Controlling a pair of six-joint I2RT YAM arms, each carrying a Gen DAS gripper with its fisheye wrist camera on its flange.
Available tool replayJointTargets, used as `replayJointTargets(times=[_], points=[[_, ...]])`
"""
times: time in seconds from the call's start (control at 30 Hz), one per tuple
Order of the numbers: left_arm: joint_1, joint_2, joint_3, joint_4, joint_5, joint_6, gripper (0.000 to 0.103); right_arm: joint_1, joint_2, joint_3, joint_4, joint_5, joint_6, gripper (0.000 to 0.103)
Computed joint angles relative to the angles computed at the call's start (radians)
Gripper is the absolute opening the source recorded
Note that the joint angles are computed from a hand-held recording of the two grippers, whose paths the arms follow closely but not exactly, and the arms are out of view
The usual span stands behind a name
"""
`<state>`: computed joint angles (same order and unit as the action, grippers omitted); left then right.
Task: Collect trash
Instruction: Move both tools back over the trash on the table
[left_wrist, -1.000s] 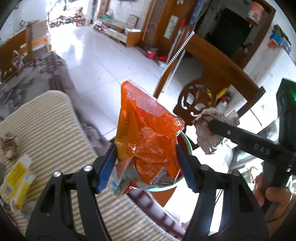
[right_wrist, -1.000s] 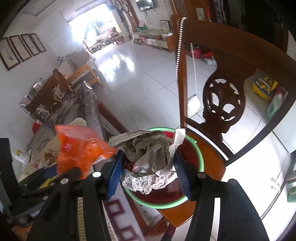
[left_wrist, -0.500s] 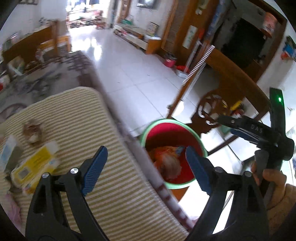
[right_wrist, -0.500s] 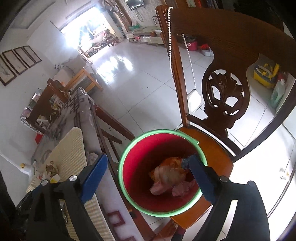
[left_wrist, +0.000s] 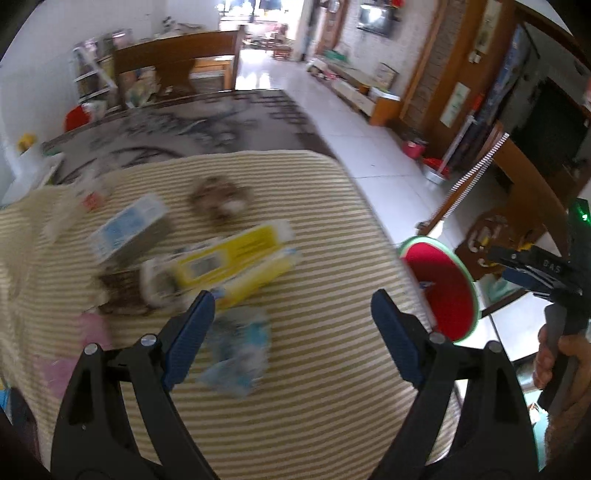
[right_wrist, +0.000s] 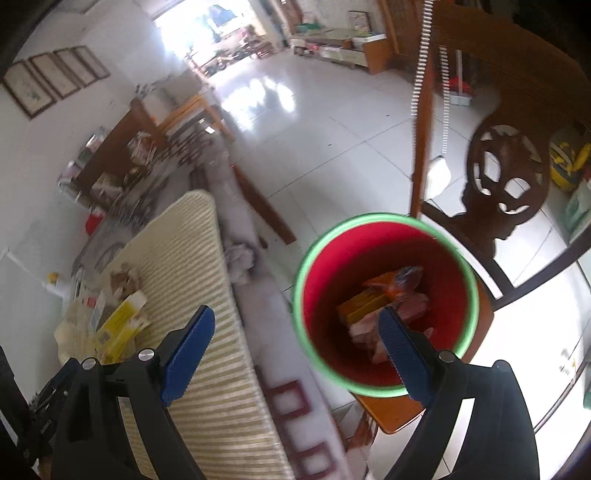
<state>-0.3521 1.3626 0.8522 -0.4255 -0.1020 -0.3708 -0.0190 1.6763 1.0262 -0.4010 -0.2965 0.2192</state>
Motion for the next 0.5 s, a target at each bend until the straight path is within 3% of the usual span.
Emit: replayJointTargets(times=[0.27, 0.5], points=[[0.302, -0.209, -0.177, -0.041, 0.086, 0.213, 0.084, 0.241, -0.017, -0.035, 0.029, 0.108, 0.145, 0.087], [0.627, -0.237, -0.228, -0.092, 0.232, 0.494, 0.084, 0.437, -0.001, -0.031, 0.034, 0.202, 0.289, 0.087]])
